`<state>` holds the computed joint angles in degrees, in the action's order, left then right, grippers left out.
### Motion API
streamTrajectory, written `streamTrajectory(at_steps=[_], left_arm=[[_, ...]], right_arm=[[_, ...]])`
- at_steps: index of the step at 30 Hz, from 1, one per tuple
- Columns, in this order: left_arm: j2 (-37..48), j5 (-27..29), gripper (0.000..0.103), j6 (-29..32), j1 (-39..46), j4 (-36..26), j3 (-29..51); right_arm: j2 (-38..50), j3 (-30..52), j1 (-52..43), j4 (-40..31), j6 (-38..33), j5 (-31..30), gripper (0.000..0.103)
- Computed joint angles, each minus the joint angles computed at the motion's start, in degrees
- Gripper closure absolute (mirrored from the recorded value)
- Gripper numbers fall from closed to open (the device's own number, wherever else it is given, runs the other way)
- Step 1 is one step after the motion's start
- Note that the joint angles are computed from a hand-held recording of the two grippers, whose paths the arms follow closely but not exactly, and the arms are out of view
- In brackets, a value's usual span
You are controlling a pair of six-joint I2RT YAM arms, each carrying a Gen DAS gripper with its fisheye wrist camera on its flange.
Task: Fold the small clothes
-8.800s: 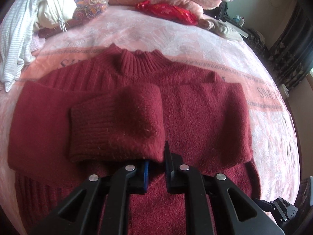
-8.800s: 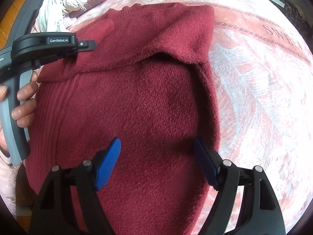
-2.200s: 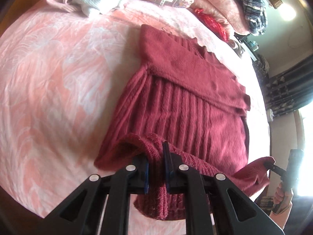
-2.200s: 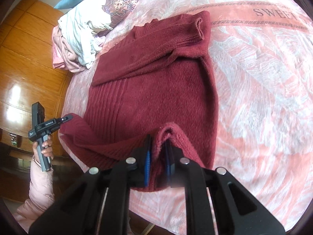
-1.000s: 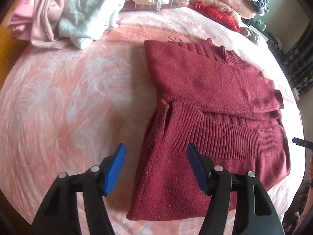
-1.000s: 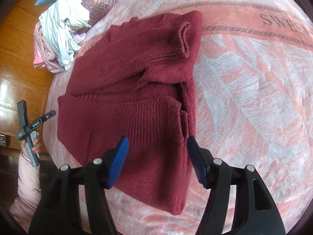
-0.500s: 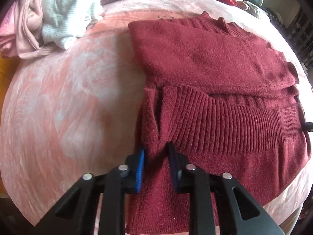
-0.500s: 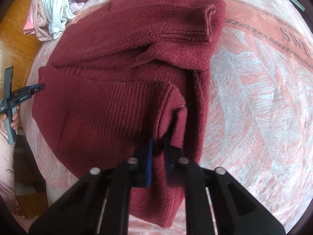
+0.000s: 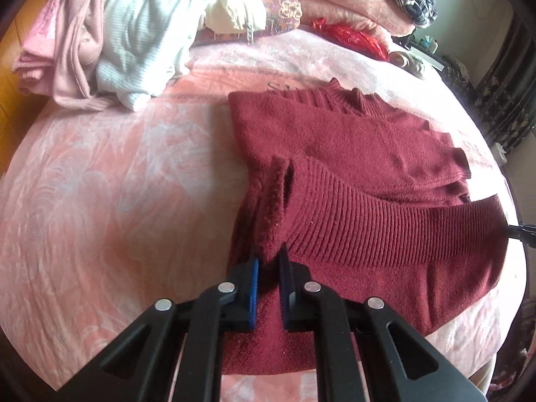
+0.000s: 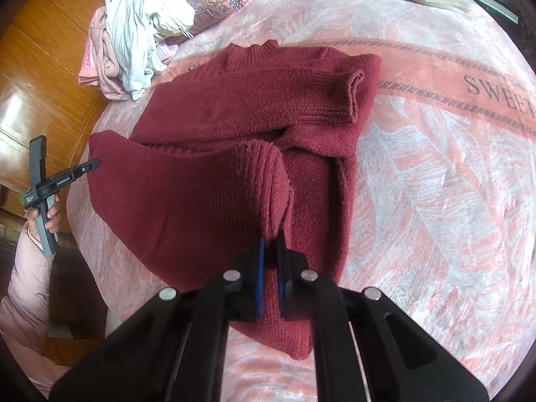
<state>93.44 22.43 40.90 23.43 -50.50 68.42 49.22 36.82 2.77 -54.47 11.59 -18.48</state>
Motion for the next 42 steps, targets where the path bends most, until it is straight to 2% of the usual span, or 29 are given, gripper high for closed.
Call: streamTrajectory(at_steps=[4, 9, 14, 18, 25, 27, 31, 35, 36, 37, 38, 39, 40, 41, 42], left_arm=[[0.61, 0.88, 0.093, -3.96, -2.78, -0.98, 4.33], [1.82, 0.60, 0.093, -9.18, -6.88, 0.17, 9.06], [6.80, 0.55, 0.093, -14.81, -9.40, 0.09, 17.22], [11.53, -2.04, 0.093, -19.24, -12.53, 2.37, 23.69], [25.43, -8.18, 0.094, -27.22, -17.65, 3.48, 39.17], [28.33, -10.71, 0.100, -28.82, -18.73, 4.83, 41.24], [34.56, -14.06, 0.101, -29.68, -20.13, 4.16, 46.31], [36.84, -16.77, 0.101, -27.57, -21.22, 4.63, 44.11], [37.52, -16.99, 0.099, -26.54, -21.31, 4.29, 43.61], [38.08, -17.20, 0.093, -25.86, -21.36, 3.86, 43.27], [38.24, -17.88, 0.080, -25.36, -21.40, 4.04, 42.57], [38.36, -18.97, 0.072, -24.89, -21.51, 4.87, 41.76], [38.53, -19.75, 0.059, -24.26, -21.58, 5.84, 41.12], [39.08, -20.17, 0.054, -23.89, -21.61, 5.79, 41.66], [39.85, -20.26, 0.054, -23.80, -21.63, 5.37, 42.59]], right_arm=[[2.51, 4.74, -4.09, -1.96, -3.55, -0.85, 0.098], [7.32, 11.00, -5.23, -1.55, -4.59, 0.31, 0.098], [13.98, 17.70, -7.56, -0.15, -5.52, 1.07, 0.098], [22.46, 24.89, -11.67, 1.14, -7.50, 0.76, 0.098], [39.63, 37.37, -15.37, 5.14, -6.67, 0.19, 0.098], [44.53, 40.18, -15.47, 6.39, -6.04, 0.68, 0.098], [52.72, 43.72, -14.24, 8.02, -5.15, 3.46, 0.098], [59.06, 43.82, -12.75, 9.60, -4.99, 7.96, 0.098], [60.14, 43.18, -12.73, 10.25, -4.87, 8.39, 0.097], [61.03, 42.45, -12.76, 10.85, -4.94, 8.61, 0.094], [61.36, 41.48, -12.72, 11.32, -5.00, 8.76, 0.087], [61.57, 40.48, -12.80, 12.09, -5.24, 8.63, 0.085], [61.22, 39.13, -12.94, 13.41, -5.41, 8.38, 0.085], [60.79, 38.03, -13.22, 14.58, -5.48, 7.69, 0.085], [60.59, 37.24, -13.58, 15.47, -5.36, 6.85, 0.085]])
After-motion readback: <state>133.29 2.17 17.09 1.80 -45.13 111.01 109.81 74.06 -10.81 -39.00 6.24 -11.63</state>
